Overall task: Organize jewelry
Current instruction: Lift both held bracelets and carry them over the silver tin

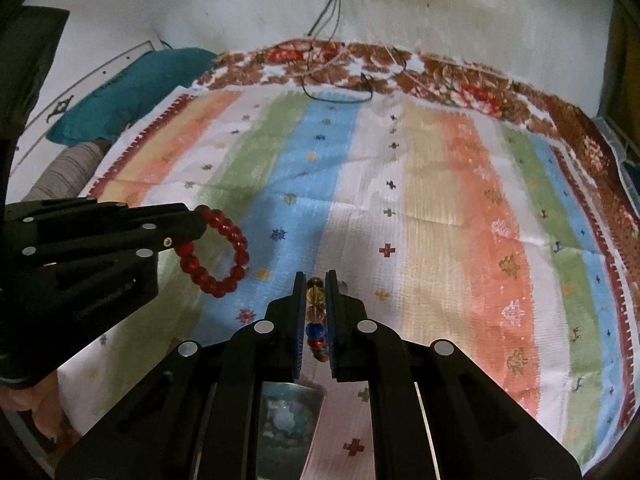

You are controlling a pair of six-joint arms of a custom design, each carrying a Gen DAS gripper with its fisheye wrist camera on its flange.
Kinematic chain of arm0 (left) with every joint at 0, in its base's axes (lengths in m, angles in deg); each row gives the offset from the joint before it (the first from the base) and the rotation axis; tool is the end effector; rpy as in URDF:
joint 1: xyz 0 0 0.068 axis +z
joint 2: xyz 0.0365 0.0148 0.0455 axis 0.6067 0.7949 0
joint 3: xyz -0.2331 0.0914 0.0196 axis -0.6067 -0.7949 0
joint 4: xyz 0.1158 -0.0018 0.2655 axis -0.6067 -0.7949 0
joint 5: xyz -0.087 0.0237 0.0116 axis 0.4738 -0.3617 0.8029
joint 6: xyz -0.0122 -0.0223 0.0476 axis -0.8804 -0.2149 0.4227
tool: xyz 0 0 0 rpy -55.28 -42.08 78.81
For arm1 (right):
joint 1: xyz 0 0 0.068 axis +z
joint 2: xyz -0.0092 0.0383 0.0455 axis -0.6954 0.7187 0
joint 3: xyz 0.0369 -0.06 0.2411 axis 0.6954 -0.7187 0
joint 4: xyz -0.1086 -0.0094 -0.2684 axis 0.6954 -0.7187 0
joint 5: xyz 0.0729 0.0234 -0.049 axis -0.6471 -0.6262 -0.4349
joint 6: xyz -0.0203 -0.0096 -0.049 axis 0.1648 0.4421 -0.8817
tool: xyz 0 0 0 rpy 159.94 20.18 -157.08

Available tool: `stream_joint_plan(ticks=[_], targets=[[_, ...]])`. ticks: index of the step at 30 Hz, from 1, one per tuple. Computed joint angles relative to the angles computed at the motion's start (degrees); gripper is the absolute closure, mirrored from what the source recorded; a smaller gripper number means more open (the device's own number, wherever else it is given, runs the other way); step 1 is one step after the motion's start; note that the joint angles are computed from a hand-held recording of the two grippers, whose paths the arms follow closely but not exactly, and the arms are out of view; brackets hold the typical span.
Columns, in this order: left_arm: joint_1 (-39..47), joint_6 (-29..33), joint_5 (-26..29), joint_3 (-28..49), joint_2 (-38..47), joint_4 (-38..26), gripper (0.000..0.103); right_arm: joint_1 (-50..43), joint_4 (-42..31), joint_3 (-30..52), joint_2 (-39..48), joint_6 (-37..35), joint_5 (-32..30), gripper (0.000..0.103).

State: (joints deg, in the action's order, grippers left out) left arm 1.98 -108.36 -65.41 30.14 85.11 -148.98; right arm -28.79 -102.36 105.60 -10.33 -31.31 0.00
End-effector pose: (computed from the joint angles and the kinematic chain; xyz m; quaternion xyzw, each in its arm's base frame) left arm 0.2867 -0.1881 0.3377 -0.0707 0.9500 -0.0121 0.3038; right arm 0.2964 0.0884 0.3051 -0.2470 0.9042 0.1083 0.3312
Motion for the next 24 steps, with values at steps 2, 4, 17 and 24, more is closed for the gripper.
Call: stream_joint_plan(ticks=[2,4,17,24], targets=[[-1.03,-0.84,-0.77,-0.63,-1.39,-0.15,0.09,-0.06,-0.07,-0.95,-2.02,0.09,-0.55,0.092],[-1.86,-1.45,-1.27,-1.16,-2.45,-0.33,0.09,-0.47,-0.22,-1.82,-3.58,0.0,-1.68,0.092],[-9.83,-6.21,-7.84,-1.45,-7.04,-4.38,0.09,-3.2,-2.94,-5.66,-11.84,-1.54,-6.31,0.093],[-14.95,-8.53,-10.57,-1.59,-7.73,-6.3,0.09,-4.32,-3.61,-7.95,-15.85,-1.76,-7.13,0.093]])
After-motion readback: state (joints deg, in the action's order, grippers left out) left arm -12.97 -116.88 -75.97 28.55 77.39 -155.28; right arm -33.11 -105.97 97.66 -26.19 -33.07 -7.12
